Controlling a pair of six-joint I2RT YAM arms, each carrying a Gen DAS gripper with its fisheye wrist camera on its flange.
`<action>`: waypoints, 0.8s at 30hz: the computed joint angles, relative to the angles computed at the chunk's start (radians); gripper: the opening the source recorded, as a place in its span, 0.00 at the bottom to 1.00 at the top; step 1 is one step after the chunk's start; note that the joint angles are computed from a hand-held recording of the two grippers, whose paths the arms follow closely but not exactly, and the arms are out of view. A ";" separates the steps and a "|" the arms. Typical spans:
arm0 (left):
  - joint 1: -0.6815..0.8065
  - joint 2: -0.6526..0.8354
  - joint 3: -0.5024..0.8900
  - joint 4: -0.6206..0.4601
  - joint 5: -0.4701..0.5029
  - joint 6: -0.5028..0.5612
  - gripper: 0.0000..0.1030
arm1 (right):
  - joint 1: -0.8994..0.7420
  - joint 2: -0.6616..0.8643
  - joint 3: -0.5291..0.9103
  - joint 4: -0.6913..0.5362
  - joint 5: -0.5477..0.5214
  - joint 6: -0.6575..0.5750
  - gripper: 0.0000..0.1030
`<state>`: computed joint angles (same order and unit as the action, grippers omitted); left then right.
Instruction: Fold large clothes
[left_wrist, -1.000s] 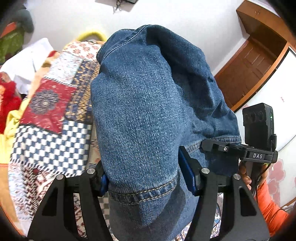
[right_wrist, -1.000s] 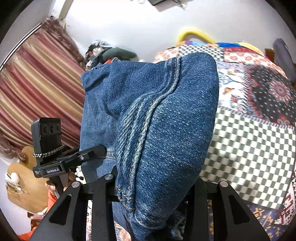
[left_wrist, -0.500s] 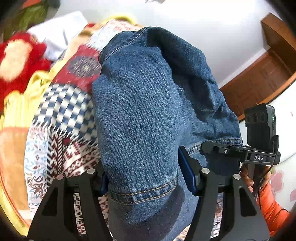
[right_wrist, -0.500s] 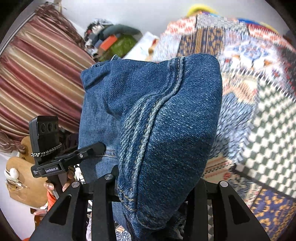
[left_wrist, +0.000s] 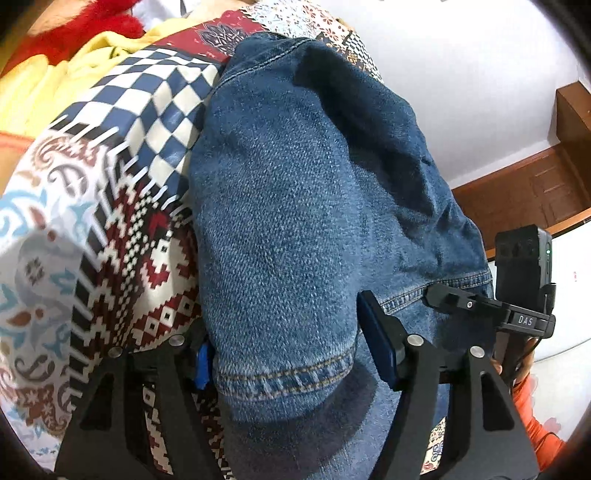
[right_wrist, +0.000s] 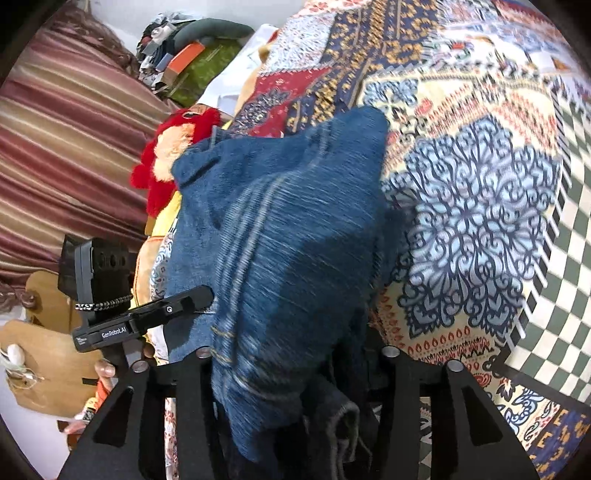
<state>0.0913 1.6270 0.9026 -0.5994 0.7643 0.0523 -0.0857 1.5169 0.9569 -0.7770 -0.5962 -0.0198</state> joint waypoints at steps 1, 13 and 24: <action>0.004 -0.027 -0.015 -0.004 -0.013 0.009 0.67 | -0.012 0.002 -0.003 -0.011 -0.003 -0.015 0.50; -0.126 -0.519 -0.098 -0.184 -0.403 0.116 0.67 | -0.115 -0.246 -0.020 -0.198 0.136 -0.239 0.64; -0.203 -0.427 0.032 0.017 -0.585 -0.005 0.67 | 0.052 -0.469 -0.023 -0.041 0.267 -0.159 0.64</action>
